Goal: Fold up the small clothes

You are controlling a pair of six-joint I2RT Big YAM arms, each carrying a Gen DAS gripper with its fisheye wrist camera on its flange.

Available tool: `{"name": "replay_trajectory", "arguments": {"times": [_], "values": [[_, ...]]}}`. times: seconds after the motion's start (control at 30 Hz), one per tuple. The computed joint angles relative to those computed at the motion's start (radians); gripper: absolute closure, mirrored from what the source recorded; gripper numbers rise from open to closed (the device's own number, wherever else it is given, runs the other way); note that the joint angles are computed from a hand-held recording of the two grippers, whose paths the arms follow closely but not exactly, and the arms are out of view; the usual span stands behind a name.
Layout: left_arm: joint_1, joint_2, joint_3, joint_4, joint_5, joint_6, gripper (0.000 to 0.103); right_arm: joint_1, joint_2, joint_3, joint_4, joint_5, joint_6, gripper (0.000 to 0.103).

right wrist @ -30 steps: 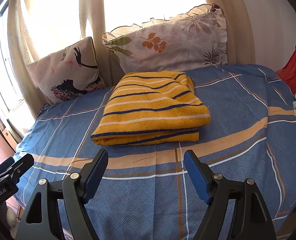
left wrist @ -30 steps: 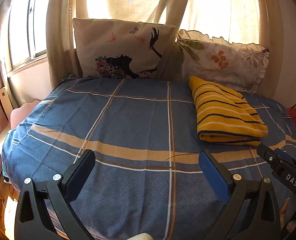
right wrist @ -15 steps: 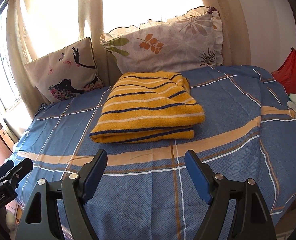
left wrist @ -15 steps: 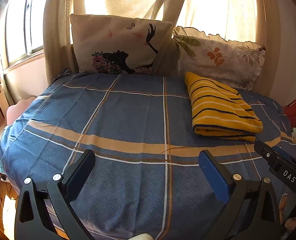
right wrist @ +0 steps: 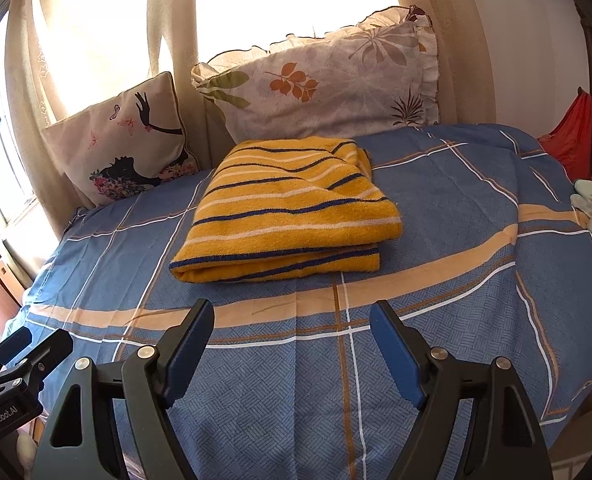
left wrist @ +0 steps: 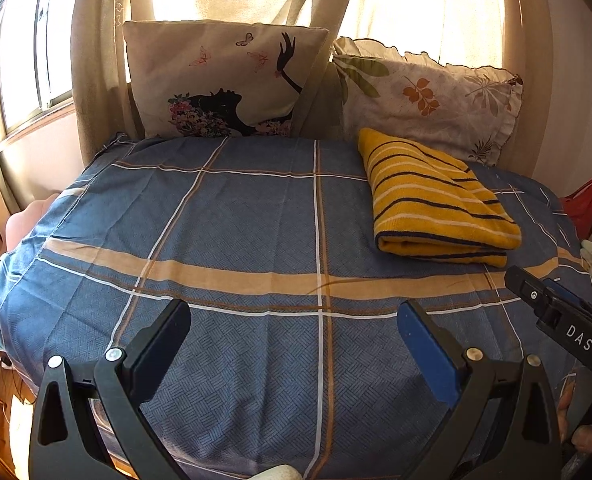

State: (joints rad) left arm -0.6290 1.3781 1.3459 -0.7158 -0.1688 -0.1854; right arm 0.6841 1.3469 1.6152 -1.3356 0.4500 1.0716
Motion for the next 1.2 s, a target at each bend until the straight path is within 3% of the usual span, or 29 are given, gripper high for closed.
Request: {"name": "replay_trajectory", "arguments": {"times": [0.3,0.53,1.2], "values": [[0.007,0.03,0.01,-0.018,0.004,0.003,0.0,-0.019,0.007,-0.02,0.022,-0.014,-0.01,0.018],[0.012,0.069,0.039,-0.055,0.059,-0.003,0.0,-0.04,0.012,-0.035,0.035,-0.016,-0.026,0.018],[0.004,0.131,0.078,-0.089,0.057,0.01,0.0,-0.075,0.014,-0.075,0.062,-0.049,-0.037,0.017]]}}
